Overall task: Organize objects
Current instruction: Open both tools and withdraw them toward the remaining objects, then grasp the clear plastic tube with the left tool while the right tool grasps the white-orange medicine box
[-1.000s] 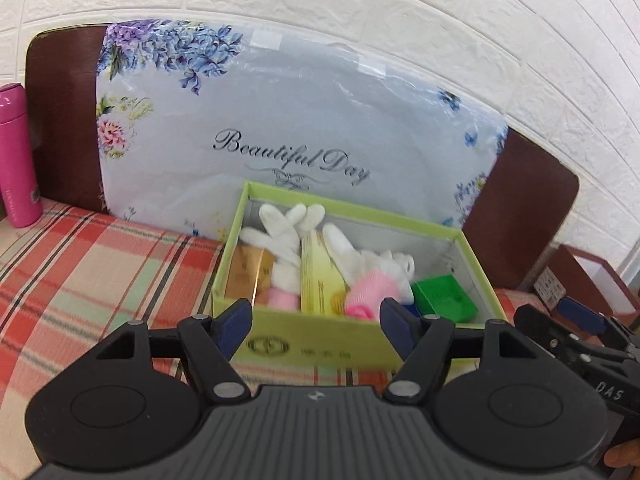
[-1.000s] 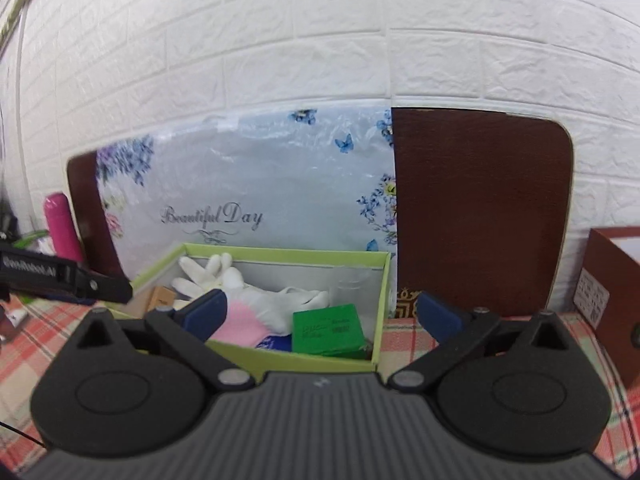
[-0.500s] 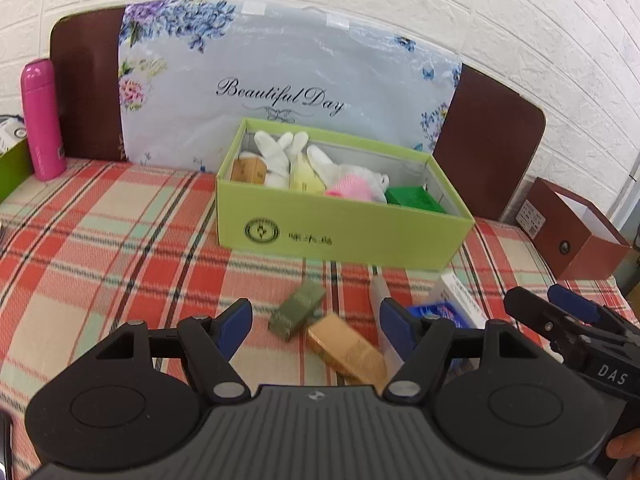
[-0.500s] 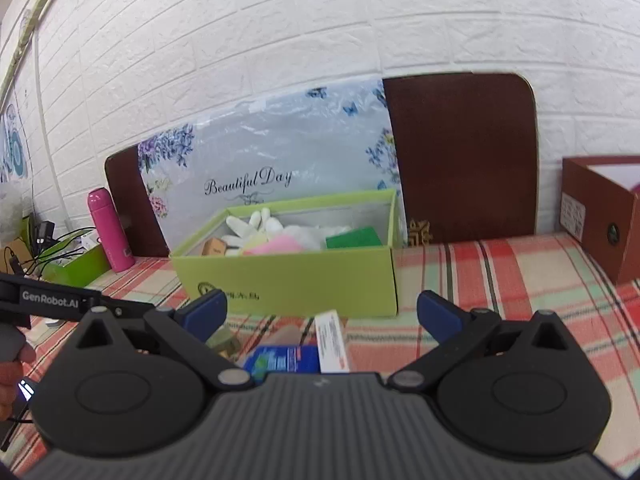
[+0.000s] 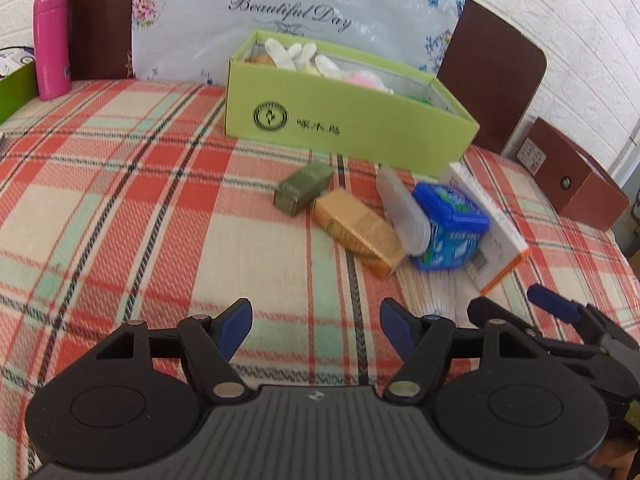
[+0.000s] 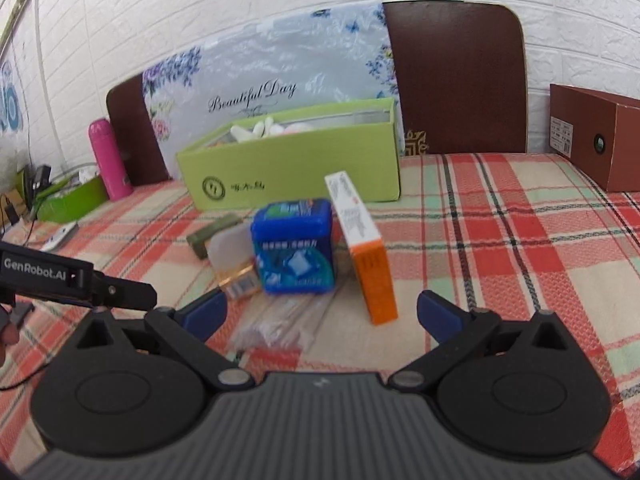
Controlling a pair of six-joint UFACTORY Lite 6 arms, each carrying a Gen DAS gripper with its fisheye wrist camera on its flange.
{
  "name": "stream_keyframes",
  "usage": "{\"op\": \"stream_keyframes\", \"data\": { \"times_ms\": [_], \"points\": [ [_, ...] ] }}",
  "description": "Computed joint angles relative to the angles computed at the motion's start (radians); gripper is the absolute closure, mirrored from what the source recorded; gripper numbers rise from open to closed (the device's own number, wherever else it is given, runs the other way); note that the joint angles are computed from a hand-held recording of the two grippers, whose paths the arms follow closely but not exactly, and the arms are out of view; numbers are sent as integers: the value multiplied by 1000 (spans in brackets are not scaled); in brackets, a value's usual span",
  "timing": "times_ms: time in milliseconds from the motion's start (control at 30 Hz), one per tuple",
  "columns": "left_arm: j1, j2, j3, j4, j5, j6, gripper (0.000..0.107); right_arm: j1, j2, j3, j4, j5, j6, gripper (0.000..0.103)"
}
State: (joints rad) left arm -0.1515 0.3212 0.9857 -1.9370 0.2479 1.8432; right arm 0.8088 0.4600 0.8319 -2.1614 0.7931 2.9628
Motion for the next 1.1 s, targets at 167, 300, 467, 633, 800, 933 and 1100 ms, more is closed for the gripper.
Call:
{"op": "stream_keyframes", "data": {
  "times_ms": [167, 300, 467, 633, 800, 933, 1100],
  "points": [
    [12, 3, -3, -6, 7, 1, 33, 8, -32, 7, 36, 24, -71, 14],
    [20, -11, 12, 75, 58, -92, 34, -5, -30, 35, 35, 46, -126, 19],
    [-17, -6, 60, 51, 122, -60, 34, -57, 5, 62, 25, 19, -129, 32],
    [-84, 121, 217, 32, 104, -57, 39, -110, 4, 41, -28, -14, -50, 83],
    [-73, 252, 377, 225, 135, -300, 81, -67, -97, -59, 98, 91, -167, 85],
    [-55, 237, 351, 227, 136, -311, 96, 6, -117, -81, 278, 160, -406, 85],
    [42, 54, 115, 86, 203, -155, 97, 91, -102, -96, 320, 170, -461, 85]
  ]
}}
